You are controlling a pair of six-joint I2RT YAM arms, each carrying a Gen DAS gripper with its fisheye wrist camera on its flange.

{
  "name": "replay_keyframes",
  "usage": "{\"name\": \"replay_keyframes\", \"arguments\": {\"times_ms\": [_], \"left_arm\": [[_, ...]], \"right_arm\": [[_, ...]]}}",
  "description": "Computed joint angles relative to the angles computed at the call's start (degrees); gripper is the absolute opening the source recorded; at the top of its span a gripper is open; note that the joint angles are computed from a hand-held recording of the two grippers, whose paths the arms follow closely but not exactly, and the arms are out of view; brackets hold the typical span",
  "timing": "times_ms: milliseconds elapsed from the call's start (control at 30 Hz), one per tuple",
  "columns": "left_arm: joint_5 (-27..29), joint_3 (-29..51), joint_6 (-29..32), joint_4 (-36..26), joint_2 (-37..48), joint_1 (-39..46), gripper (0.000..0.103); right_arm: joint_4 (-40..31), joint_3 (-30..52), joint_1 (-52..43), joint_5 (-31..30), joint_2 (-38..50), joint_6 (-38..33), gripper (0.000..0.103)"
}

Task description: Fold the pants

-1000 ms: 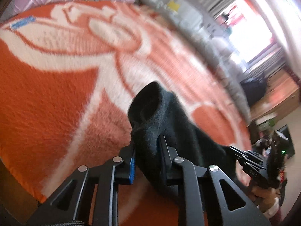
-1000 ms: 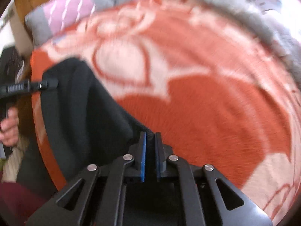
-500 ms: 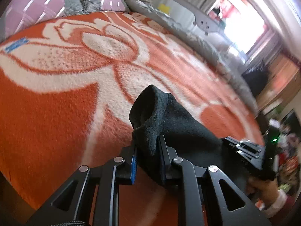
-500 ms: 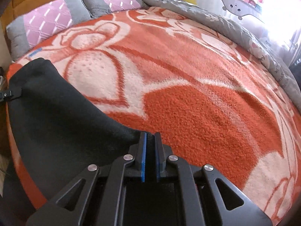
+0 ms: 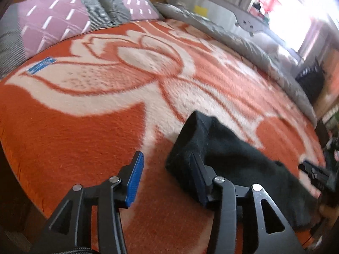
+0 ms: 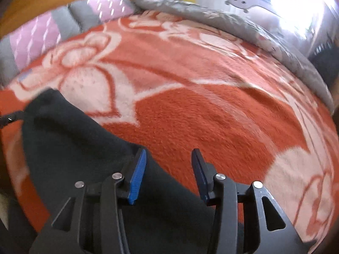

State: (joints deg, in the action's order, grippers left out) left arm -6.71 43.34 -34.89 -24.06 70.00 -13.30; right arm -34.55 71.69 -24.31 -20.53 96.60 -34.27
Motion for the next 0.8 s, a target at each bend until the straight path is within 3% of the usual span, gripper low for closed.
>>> {"name": "replay_keyframes", "arguments": {"times_ms": [200,300,567,800], "left_arm": [[0.8,3.4,-2.2,-2.8,-1.9,-4.0,0.047],[0.0,7.1,-2.6,-3.8,0.9,-8.7,0.054],[0.0,19.7,-0.7,-5.0,14.5,-22.5,0.058],[2.8,34.2,2.2,-6.9,28.1,-32.4,0.062]], "right_arm": [[-6.4,-0.5,-12.2,-6.6,-4.0,-3.3,0.046],[-9.4,-0.6,-19.3,-8.9,-4.5,-5.8,0.046],[-17.6,3.0,-36.4,-13.7,-1.2,-11.3,0.046],[-21.6,8.6,-47.3,-14.3,3.9,-13.2,0.046]]}}
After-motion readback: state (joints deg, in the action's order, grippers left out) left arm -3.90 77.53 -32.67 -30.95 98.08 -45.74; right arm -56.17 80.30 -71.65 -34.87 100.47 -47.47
